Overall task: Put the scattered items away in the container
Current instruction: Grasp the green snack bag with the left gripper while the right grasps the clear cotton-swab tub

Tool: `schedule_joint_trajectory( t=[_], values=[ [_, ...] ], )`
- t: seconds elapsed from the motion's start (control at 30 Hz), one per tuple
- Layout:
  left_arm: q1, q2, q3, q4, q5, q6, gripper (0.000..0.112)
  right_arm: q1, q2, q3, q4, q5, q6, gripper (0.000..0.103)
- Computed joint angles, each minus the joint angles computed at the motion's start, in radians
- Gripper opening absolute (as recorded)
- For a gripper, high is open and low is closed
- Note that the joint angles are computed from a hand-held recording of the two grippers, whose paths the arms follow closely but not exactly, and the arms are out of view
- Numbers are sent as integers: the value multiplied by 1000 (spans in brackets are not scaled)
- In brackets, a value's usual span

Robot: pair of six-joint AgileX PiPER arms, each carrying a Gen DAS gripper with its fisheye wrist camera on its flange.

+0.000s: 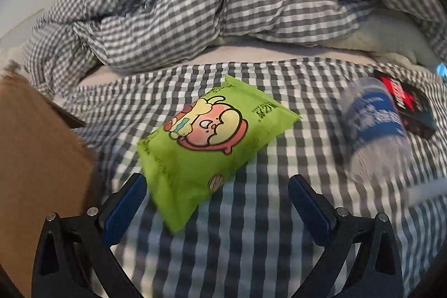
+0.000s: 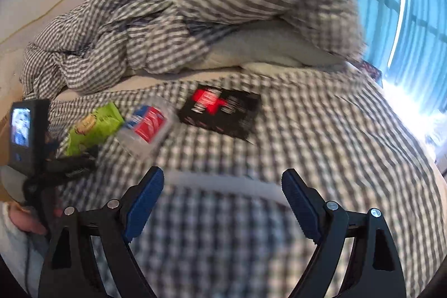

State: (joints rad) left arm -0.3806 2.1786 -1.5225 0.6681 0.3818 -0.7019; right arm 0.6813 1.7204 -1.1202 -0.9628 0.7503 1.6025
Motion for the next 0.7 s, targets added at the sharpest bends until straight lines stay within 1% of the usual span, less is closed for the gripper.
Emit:
schedule_joint_trajectory(
  t=[0.03,0.1,0.13,0.17,0.27,0.3,0.47,0.63,0.67,0.7],
  values=[
    [5,21,-22,-13,-7,10,103,-1,38,-53,20,-1,-27,87],
    [16,74,-97,-106,21,104,103,-2,110,-155,60,9,-70,86],
    [16,96,-129,-115,43,113,103,-1,144,-203,75,20,-82,87],
    [14,109,-145,-94,51,95,103,-4,185,-259,91,29,-91,87],
    [14,129,-178,-80,62,83,103,-33,299,-409,165,7,-134,86],
    [16,135,-190,-86,68,84,103,-42,347,-475,196,23,-151,86],
    [38,163,-245,-147,84,124,103,-62,549,-774,299,172,-243,86],
    [36,190,-292,-132,109,125,103,-78,738,-1068,367,341,-382,86],
    [36,194,-299,-136,111,128,103,-82,748,-1077,378,342,-393,86],
    [36,202,-314,-144,119,140,103,-88,740,-1045,381,309,-380,86]
  ],
)
